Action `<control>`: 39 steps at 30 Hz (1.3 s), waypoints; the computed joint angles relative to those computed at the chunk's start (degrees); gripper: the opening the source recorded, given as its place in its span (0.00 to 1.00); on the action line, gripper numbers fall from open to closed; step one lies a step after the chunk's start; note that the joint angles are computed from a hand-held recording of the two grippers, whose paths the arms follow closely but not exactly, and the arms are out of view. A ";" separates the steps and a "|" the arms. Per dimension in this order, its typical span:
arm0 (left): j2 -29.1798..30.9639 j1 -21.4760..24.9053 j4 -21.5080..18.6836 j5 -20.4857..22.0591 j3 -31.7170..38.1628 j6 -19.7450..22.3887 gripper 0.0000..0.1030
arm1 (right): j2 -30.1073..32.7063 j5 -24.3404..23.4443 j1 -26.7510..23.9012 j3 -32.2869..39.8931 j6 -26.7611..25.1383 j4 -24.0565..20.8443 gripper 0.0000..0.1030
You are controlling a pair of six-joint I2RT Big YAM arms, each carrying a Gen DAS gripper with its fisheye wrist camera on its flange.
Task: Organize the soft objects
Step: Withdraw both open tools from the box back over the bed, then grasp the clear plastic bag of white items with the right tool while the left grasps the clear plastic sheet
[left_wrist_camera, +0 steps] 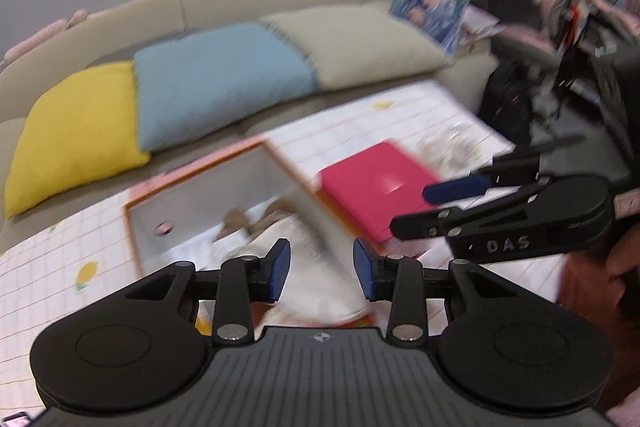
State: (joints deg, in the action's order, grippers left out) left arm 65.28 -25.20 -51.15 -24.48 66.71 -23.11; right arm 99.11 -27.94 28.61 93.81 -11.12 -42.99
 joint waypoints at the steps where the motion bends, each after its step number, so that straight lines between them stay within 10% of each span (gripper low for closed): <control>1: 0.45 -0.68 1.37 -0.53 0.00 0.12 0.42 | -1.26 0.06 -0.85 -1.83 1.10 1.54 0.46; 14: 10.78 -6.67 11.65 4.51 3.62 -2.92 0.39 | -9.23 9.38 -10.14 -16.37 7.87 12.72 0.46; 22: 18.38 -6.46 12.50 8.76 9.41 2.79 0.38 | -5.54 13.78 -12.51 -15.11 9.42 13.75 0.46; 39: 46.45 -0.63 -3.23 8.74 39.46 -6.56 0.66 | 10.67 22.98 -13.58 -3.23 10.82 22.19 0.45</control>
